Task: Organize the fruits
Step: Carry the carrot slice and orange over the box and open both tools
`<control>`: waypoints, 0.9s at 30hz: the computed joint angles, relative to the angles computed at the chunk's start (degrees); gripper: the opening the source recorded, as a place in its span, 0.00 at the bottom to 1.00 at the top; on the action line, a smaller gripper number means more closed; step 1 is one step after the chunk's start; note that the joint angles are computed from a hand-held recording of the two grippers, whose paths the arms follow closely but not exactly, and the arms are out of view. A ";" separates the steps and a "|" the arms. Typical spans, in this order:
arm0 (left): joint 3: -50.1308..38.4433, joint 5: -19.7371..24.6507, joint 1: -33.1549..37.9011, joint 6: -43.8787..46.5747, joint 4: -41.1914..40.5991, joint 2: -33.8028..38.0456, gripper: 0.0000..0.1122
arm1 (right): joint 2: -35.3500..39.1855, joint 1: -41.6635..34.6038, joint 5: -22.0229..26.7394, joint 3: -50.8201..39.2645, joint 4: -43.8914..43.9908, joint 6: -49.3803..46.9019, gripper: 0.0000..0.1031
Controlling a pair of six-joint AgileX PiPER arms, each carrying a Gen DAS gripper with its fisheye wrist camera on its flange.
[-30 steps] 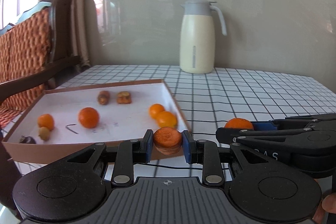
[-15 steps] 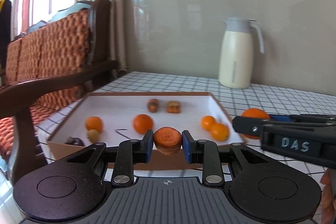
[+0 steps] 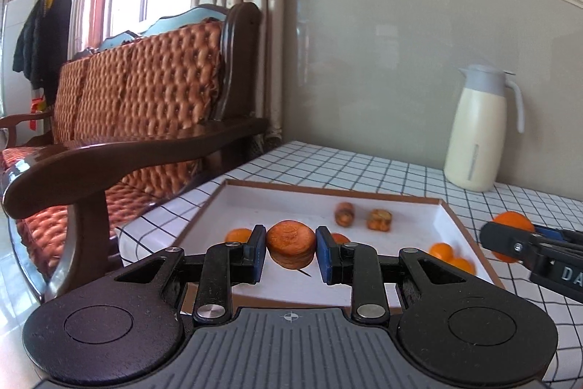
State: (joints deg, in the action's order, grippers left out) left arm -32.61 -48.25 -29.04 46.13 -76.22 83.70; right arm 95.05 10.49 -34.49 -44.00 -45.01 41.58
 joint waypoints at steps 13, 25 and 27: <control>-4.07 3.46 7.15 -1.04 4.57 3.41 0.26 | 3.44 1.46 2.53 -4.57 4.56 -2.42 0.27; -7.80 5.35 11.30 -3.09 7.31 7.44 0.26 | 8.19 2.50 5.59 -11.64 7.36 -3.47 0.28; -8.43 6.10 12.39 -3.17 7.83 7.98 0.27 | 9.19 2.72 6.33 -12.77 7.52 -3.32 0.28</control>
